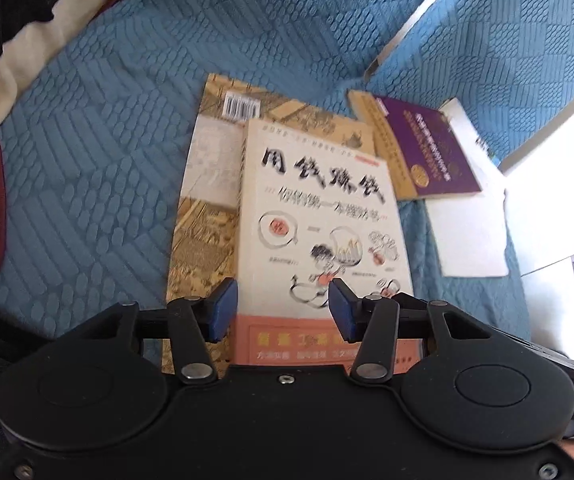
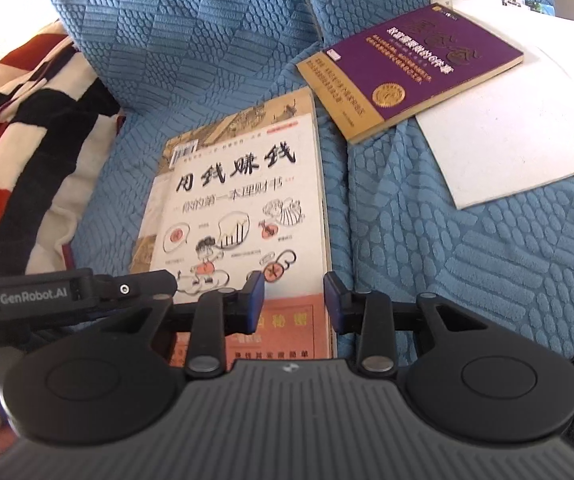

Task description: Organize objects

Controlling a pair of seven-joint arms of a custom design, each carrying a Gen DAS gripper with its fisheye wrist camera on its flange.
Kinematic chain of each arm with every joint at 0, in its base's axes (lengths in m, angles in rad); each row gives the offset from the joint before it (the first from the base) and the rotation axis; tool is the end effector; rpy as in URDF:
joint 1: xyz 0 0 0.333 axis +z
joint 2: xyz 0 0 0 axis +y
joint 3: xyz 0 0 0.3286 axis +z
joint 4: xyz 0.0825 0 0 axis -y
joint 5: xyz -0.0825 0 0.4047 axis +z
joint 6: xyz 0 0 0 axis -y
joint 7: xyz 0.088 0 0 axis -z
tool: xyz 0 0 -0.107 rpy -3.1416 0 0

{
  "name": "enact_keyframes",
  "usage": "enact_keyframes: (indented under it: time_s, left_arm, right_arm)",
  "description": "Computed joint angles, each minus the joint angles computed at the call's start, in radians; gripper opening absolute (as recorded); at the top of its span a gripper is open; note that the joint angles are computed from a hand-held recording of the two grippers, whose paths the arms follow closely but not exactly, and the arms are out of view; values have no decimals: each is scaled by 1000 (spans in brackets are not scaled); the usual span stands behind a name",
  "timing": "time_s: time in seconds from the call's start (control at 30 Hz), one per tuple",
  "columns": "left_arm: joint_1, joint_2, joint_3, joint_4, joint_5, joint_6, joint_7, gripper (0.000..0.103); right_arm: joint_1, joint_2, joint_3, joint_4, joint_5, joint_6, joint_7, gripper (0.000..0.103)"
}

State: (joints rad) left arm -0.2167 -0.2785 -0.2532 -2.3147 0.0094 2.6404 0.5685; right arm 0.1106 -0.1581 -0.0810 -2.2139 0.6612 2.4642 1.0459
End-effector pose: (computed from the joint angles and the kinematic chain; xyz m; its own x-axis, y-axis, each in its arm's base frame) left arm 0.4622 -0.2440 0.5208 0.3667 -0.8252 0.4297 -0.7646 -0.5304 -0.3661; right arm 0.5492 0.0139 0.4910 0.2016 -0.9126 -0.3557 -0.8720 -0.0019 -0.4895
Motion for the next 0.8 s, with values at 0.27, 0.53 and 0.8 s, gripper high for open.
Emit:
enact_keyframes:
  time_s: [0.27, 0.53, 0.8]
  left_arm:
    - [5, -24, -29, 43, 81, -41, -25, 47]
    - [14, -85, -58, 65, 131, -84, -67, 47]
    - [31, -150, -92, 96, 199, -111, -152, 55]
  right_arm:
    - [10, -50, -18, 45, 47, -24, -69, 36]
    - [10, -125, -60, 66, 113, -107, -192, 36]
    - [8, -222, -93, 41, 120, -127, -235, 37]
